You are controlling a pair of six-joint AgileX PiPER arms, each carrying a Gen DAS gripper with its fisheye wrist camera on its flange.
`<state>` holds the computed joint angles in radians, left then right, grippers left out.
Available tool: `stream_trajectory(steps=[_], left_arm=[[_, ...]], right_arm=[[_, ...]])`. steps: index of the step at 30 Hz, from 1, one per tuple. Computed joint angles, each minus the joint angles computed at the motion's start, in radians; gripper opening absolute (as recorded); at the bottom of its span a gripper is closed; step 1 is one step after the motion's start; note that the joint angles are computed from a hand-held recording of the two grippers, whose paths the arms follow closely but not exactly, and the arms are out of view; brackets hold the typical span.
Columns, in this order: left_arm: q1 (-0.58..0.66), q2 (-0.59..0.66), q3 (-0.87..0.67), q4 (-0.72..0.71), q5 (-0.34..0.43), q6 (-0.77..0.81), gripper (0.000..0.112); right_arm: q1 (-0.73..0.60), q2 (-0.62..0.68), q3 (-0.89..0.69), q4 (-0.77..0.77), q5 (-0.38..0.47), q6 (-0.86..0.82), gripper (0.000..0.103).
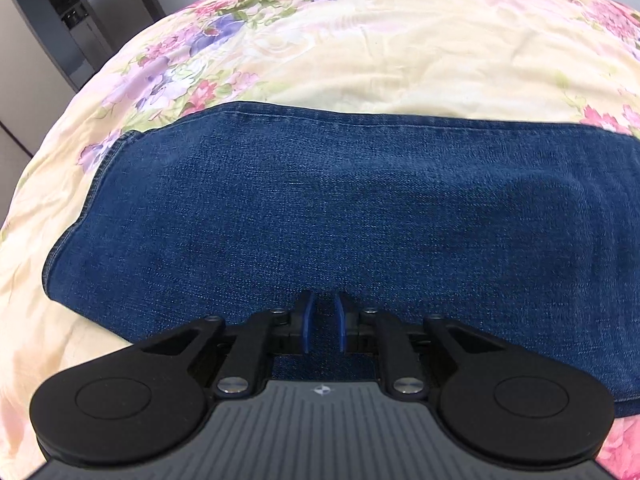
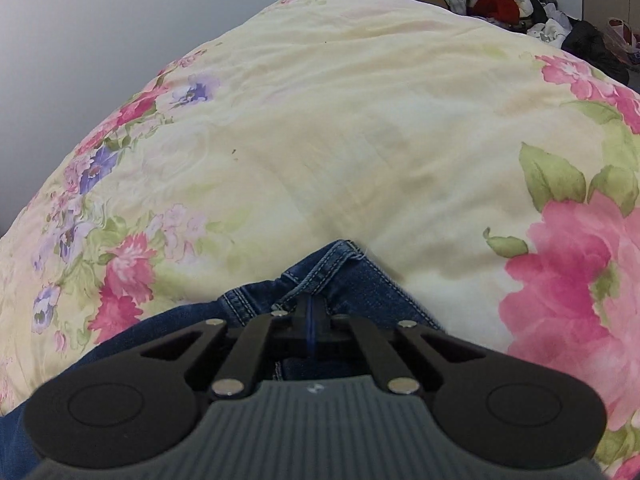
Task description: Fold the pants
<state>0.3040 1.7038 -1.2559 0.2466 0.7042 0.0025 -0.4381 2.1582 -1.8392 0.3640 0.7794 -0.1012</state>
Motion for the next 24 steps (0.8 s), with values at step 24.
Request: stream_trajectory(steps=[24], left_arm=[[0.726, 0.169, -0.185, -1.106, 0.192, 0.412, 0.059]], right_arm=[[0.556, -0.395, 0.372, -0.123, -0.098, -0.29, 0.019]])
